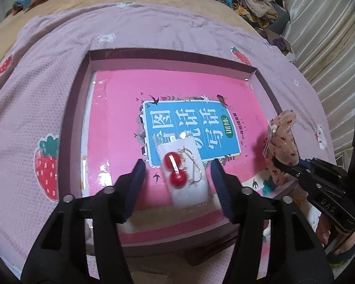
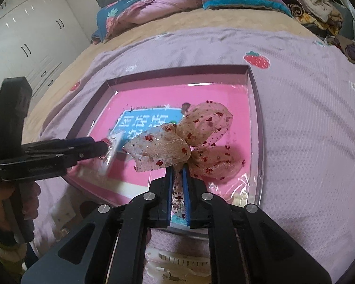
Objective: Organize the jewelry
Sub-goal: 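Carry the earring bag with the left tool into the tray while the right tool places the bow beside it, then withdraw both tools from the tray toward the blue box and yellow earrings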
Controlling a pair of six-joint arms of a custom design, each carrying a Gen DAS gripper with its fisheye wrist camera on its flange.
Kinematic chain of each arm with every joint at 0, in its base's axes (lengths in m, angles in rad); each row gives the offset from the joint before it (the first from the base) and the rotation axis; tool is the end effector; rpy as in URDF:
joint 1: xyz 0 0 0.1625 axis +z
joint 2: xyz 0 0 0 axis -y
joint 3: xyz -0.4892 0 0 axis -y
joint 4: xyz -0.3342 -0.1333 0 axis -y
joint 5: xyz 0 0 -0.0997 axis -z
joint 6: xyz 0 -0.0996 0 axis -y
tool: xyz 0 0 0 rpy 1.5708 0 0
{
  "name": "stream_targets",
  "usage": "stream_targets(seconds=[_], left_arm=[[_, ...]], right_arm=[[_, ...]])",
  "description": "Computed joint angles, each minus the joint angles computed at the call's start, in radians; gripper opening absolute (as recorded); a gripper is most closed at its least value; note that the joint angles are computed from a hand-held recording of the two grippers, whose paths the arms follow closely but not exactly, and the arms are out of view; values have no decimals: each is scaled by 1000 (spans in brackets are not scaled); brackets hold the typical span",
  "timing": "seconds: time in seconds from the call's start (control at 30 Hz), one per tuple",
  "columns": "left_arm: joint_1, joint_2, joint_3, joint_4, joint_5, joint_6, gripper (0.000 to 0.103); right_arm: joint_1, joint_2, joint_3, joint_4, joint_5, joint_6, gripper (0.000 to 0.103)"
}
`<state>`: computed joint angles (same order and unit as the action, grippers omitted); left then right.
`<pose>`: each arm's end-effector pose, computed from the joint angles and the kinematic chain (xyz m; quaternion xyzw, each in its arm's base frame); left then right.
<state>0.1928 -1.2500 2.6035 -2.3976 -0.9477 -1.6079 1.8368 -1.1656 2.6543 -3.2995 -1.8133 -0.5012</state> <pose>-0.2301 -0.2400 0.1804 -0.0261 0.9221 -0.2758 0.2700 0.1949 -0.2994 0.2088 0.3554 -0.9193 0.1039 0.1332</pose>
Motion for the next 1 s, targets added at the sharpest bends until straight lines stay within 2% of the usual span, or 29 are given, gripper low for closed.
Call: stream_targets(seconds=[0.13,0.27,0.33,0.47,0.67,0.77,0.87,1.0], left_arm=[[-22,-17,-17,50,0,-23,56],[-49,-35,-41,119,6,-57,62],[-64,-43,-52,150,9,-78,63],[-107,-71,-81,242,14,-139,73],[-196,-119,-143,443,8,-274,87],[-241,-132,-174,530,1,-341,93],[-276,-138,-202,600,-9,-392,94],[-332,-140,-248,702,-15,-455,94]], right_arm=[[-11,-17,1,24,2,13,14],[-11,-49,9,35,11,18,34],[-10,-74,7,60,17,29,38],[0,-143,11,85,42,32,54],[14,-256,0,161,87,54,73],[36,-307,-8,191,91,62,78],[57,-362,-22,229,105,75,82],[89,-442,-45,294,114,88,83]])
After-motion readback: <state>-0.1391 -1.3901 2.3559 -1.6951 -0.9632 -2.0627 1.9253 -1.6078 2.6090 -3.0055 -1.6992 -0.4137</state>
